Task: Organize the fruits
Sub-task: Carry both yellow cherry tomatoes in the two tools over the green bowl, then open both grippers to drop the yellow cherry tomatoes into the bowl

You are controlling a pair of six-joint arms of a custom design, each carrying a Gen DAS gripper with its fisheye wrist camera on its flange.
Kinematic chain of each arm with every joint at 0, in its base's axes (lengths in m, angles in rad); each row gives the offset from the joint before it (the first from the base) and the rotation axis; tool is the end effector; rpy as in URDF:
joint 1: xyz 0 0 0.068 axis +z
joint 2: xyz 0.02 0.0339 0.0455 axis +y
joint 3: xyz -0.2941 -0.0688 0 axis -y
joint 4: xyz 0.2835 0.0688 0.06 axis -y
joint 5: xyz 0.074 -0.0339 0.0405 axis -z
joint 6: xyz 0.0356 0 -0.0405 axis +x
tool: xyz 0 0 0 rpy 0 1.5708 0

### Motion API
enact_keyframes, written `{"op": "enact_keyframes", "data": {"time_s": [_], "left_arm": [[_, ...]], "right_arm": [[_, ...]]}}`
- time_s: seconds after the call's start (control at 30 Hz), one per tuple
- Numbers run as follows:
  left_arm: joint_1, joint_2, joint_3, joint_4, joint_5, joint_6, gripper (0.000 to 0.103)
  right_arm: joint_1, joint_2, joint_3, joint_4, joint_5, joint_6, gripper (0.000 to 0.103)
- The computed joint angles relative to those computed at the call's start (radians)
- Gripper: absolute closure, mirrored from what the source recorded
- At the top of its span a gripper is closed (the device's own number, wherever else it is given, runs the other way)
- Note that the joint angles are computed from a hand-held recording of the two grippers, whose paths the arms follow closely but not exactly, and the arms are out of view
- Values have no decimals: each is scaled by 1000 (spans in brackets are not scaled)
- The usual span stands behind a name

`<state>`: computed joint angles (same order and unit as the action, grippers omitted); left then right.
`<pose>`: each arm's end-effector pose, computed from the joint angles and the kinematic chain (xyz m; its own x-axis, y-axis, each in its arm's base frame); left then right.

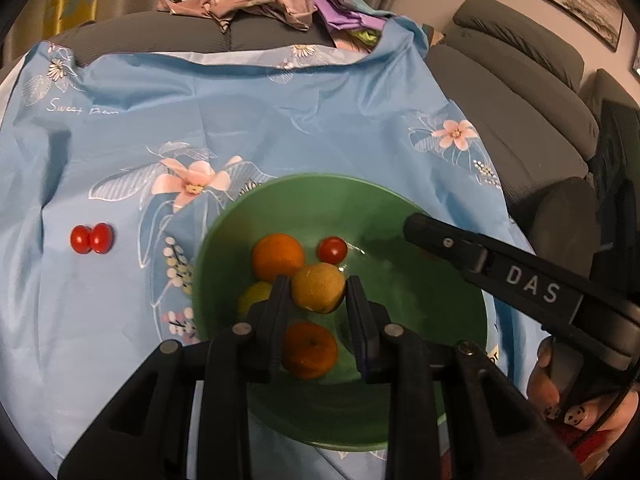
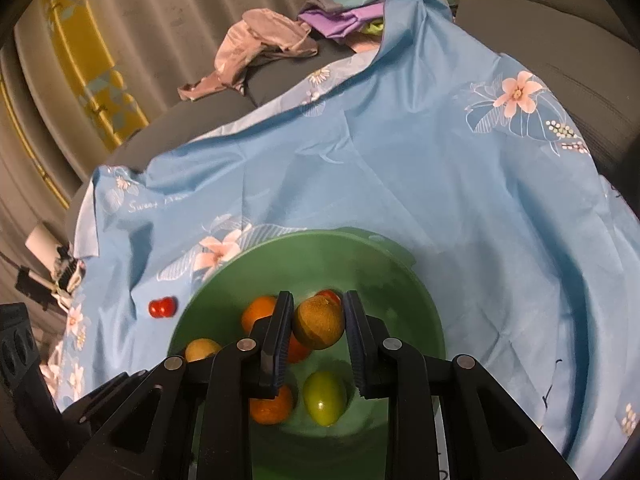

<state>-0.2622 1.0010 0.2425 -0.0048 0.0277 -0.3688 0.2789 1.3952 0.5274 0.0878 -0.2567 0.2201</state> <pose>0.1809 -0.0496 0.1339 -0.7232 -0.1790 -0.6671 0.0190 0.9603 -0.2783 0.2617 0.0843 0.1493 -0.7558 0.0032 -0.6548 -0.2816 0.9012 0.3295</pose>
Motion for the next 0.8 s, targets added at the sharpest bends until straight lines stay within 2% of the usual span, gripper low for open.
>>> {"op": "enact_keyframes", "data": {"time_s": [0.23, 0.6, 0.8], "left_arm": [[-15, 35, -2, 29, 13, -14, 75], [-59, 77, 5, 57, -3, -37, 75], [-57, 42, -2, 37, -1, -38, 73]], "right_arm": [[-1, 12, 13, -23, -10, -15, 75], [18, 10, 16, -37, 35, -32, 75], [10, 5, 14, -40, 40, -29, 75]]}}
